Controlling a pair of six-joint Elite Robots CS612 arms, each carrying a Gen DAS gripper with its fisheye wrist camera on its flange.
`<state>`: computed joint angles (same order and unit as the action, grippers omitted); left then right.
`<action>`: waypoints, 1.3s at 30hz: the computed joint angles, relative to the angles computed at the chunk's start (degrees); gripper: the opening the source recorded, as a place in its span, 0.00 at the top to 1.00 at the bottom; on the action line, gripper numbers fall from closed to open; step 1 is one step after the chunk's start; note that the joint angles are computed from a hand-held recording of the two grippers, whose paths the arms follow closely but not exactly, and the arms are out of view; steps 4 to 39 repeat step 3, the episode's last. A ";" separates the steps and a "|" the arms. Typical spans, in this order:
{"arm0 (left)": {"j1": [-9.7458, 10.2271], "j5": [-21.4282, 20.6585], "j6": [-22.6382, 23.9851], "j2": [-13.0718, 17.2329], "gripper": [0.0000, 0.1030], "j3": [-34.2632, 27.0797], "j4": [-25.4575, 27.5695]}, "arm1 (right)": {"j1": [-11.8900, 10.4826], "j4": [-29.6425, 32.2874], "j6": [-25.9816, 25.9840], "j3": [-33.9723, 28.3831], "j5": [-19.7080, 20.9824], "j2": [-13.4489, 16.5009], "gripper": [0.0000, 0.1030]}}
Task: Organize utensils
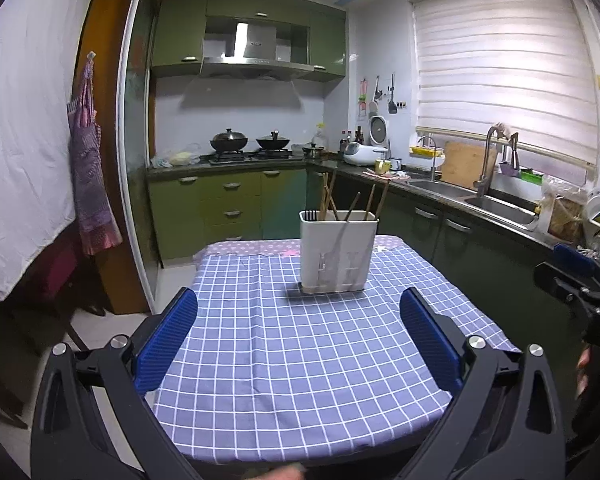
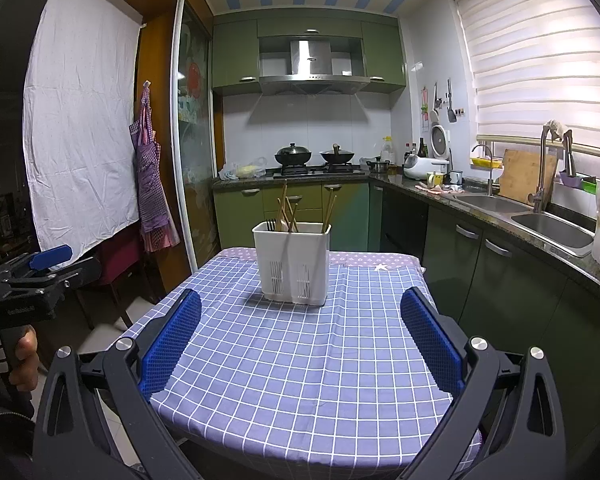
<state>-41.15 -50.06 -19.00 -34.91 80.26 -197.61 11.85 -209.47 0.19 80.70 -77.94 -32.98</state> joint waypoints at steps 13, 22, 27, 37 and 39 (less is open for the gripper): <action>0.05 0.26 -0.26 0.09 0.06 -0.17 1.01 | -0.03 0.27 -0.01 -0.10 0.02 0.02 0.05; 0.05 0.26 -0.26 0.09 0.06 -0.17 1.01 | -0.03 0.27 -0.01 -0.10 0.02 0.02 0.05; 0.05 0.26 -0.26 0.09 0.06 -0.17 1.01 | -0.03 0.27 -0.01 -0.10 0.02 0.02 0.05; 0.05 0.26 -0.26 0.09 0.06 -0.17 1.01 | -0.03 0.27 -0.01 -0.10 0.02 0.02 0.05; 0.05 0.26 -0.26 0.09 0.06 -0.17 1.01 | -0.03 0.27 -0.01 -0.10 0.02 0.02 0.05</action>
